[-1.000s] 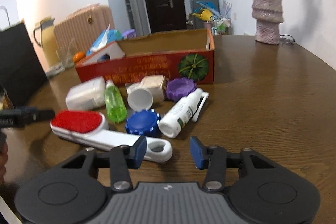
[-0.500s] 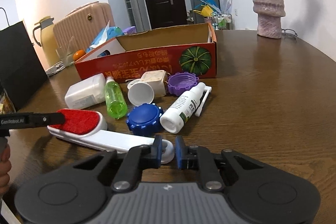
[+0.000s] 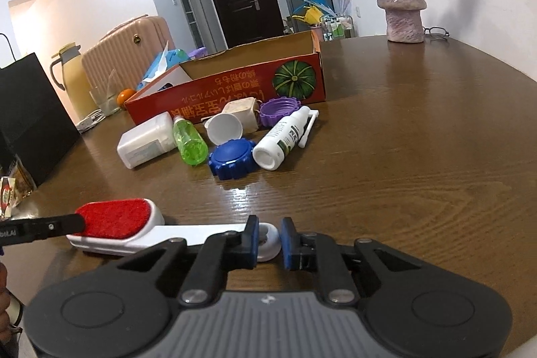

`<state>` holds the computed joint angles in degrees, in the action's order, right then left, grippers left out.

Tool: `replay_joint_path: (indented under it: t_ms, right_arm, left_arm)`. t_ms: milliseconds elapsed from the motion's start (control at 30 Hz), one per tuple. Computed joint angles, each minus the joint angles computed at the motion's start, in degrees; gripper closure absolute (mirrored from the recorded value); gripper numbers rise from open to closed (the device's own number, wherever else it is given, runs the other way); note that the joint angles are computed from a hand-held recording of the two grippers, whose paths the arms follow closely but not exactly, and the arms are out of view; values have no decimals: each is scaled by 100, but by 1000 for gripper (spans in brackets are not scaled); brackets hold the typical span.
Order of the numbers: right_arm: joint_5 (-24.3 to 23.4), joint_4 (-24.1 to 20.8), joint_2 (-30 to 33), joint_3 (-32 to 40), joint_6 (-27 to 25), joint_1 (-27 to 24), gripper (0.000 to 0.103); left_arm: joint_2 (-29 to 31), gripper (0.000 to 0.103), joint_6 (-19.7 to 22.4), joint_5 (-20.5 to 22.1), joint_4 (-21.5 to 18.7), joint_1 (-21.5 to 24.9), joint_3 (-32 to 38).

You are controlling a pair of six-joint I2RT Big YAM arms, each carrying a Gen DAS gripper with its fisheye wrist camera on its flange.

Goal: Organize rigid objects
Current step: 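Carry the lint brush with the right tool into the cardboard box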

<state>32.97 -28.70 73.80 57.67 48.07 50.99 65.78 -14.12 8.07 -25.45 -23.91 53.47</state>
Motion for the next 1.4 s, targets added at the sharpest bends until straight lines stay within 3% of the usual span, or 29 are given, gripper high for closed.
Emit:
replay_joint_path:
  t_ms: [233, 400, 533, 667, 833, 900, 1000, 1200, 1400]
  right_arm:
    - [-463, 440, -220, -306, 293, -191, 89]
    - [-455, 554, -244, -341, 542, -177, 89]
    - [-361, 674, -238, -201, 349, -241, 89]
    - [-640, 880, -191, 93, -123, -641, 89]
    - [-1387, 1151, 240, 749, -540, -1480, 89]
    - [-1726, 1179, 517, 1079, -629, -1773, 89]
    - [-2168, 1083, 1054, 1772, -758, -2190, 89]
    - [-2550, 346, 2226, 3283, -1159, -2687, 87]
    - [-2868, -112, 2692, 3692, -1441, -2785, 87]
  left_arm:
    - [100, 49, 83, -48, 50, -24, 61]
    - [85, 51, 10, -228, 90, -79, 73]
    - [185, 51, -5, -215, 161, -24, 311]
    - [592, 51, 51, -101, 214, 95, 928]
    - [1394, 53, 311, 108, 357, 256, 2013]
    - [1901, 54, 149, 234, 155, 374, 2680]
    - [2665, 59, 37, 234, -191, 469, 3697]
    - [3964, 59, -55, 169, -919, 526, 5356]
    - [4057, 59, 250, 208, -861, 596, 5094]
